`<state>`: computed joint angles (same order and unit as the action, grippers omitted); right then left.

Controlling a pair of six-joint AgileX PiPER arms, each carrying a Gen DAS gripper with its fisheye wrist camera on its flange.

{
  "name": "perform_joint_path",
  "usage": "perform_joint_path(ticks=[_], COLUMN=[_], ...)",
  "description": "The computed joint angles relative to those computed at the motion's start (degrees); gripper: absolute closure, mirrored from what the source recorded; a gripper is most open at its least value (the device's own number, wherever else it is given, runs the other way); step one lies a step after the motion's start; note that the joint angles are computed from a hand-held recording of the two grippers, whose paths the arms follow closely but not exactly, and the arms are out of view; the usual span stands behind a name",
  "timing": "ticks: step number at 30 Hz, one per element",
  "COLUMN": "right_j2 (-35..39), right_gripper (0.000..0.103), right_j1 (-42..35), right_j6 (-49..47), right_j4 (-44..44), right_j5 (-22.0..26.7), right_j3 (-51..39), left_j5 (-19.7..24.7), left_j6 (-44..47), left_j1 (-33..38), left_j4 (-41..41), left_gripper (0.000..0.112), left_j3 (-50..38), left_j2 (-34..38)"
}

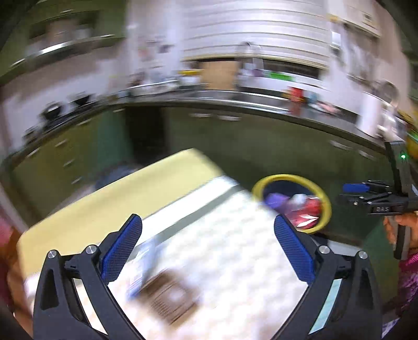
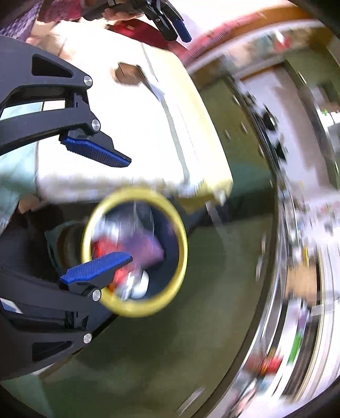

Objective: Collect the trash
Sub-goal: 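Move the right gripper to the table and grasp the brown plastic tray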

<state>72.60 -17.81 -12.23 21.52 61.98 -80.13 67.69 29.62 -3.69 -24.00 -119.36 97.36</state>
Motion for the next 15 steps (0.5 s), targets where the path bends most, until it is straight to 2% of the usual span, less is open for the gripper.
perform_joint_path(ticks=[5,8,11,13,15], right_j2=[9.5,17.1,24.3,28.4,32.8], right_gripper=[0.036,0.036,0.038,0.046,0.048], right_j1=[24.0,34.0,39.6,41.5,42.4], right_j6=[8.3,11.3,15.2,17.7,19.4], right_j4=[-6.1,-8.6,-11.1,-12.3,-13.9], right_j5=[-3.7,-4.0,-3.0,-1.8,0.6], right_j3=[-7.4,-14.1,-21.4,-25.7,-30.9], left_j5=[-0.4,-1.7,-2.2,-2.9,-3.4], left_j6=[0.6,1.7,3.3,4.6,6.2], left_j1=[13.9,18.7,22.2,23.5,24.2], left_j4=[-2.6,-3.0,-4.0,-4.6,-5.4], left_gripper=[0.016,0.016,0.016,0.016,0.016], left_j3=[7.5,9.1,10.5,11.5,12.4], left_j2=[-4.5,-5.0,-5.7,-5.9,-6.1])
